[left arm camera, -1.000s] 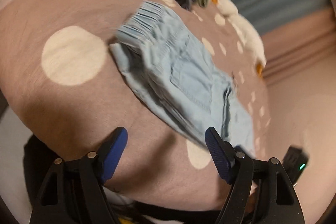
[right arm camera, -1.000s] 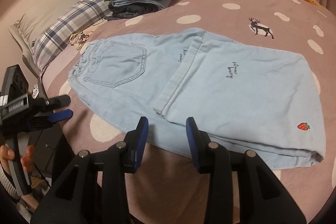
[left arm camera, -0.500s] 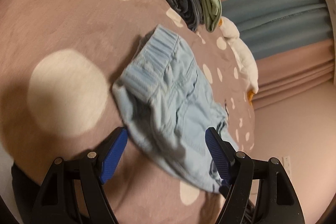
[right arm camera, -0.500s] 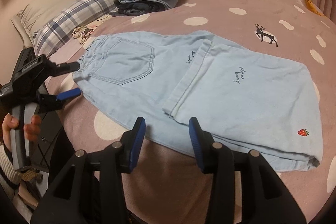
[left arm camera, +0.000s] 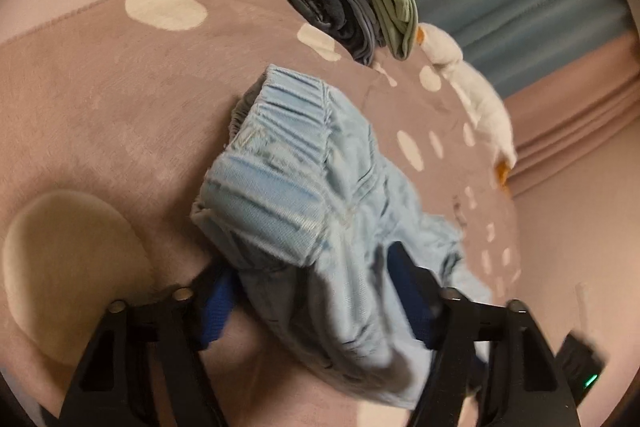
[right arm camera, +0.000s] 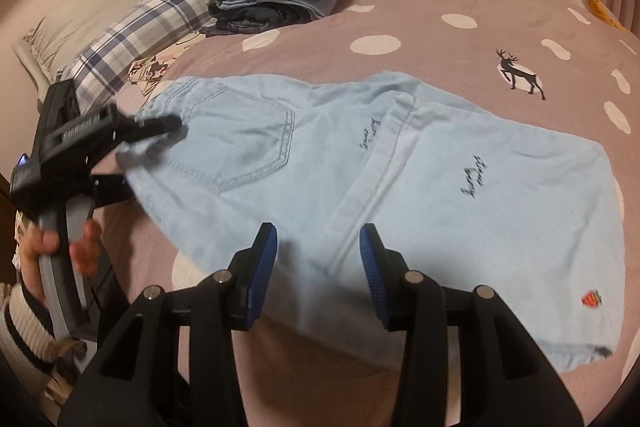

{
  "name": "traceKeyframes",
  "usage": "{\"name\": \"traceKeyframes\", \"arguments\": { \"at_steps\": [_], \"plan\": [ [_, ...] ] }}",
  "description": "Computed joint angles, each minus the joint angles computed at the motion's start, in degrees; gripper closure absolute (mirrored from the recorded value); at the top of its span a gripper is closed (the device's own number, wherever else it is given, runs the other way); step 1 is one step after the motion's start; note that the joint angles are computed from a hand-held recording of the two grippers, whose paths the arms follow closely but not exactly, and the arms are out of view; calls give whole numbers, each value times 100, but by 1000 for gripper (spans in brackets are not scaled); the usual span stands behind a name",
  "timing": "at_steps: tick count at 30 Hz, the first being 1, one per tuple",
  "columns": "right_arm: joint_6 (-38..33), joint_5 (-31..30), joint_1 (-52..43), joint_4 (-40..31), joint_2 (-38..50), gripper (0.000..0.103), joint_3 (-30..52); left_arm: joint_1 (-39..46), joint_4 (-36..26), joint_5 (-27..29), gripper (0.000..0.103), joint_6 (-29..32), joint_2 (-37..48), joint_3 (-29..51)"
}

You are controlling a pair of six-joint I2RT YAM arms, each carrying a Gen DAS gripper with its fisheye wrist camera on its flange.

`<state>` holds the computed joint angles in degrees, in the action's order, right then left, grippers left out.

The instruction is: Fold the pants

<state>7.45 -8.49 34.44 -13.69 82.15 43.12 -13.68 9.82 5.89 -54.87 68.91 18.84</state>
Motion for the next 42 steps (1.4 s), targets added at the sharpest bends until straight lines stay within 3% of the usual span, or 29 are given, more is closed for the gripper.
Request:
{"name": "traceKeyframes", "arguments": {
  "at_steps": [4,7,11,16,21,32,39,42],
  "plan": [
    [8,114,97,52,622,61,600,25,177,12,44,105,-49,-176],
    [23,231,81,-90,1389,83,1393,86,244,114,45,181,-134,-282],
    [238,454,-20,-463,2468,87,2636,132,289,205,45,237,-211,-353],
    [240,717,-40,-877,3289,90,3561,203,322,311,45,303,-241,-382],
    [109,1057,276,-896,3044,86,3211,126,316,226,45,259,-276,-392],
    [394,1536,1006,-741,1420,89,1229,-3,149,54,45,294,-314,-333],
    [652,1219,1108,-824,404,90,364,-58,-262,-6,45,397,-287,-102],
    [738,1052,1053,-853,-146,90,87,63,-523,176,53,262,-475,-73]
  ]
}}
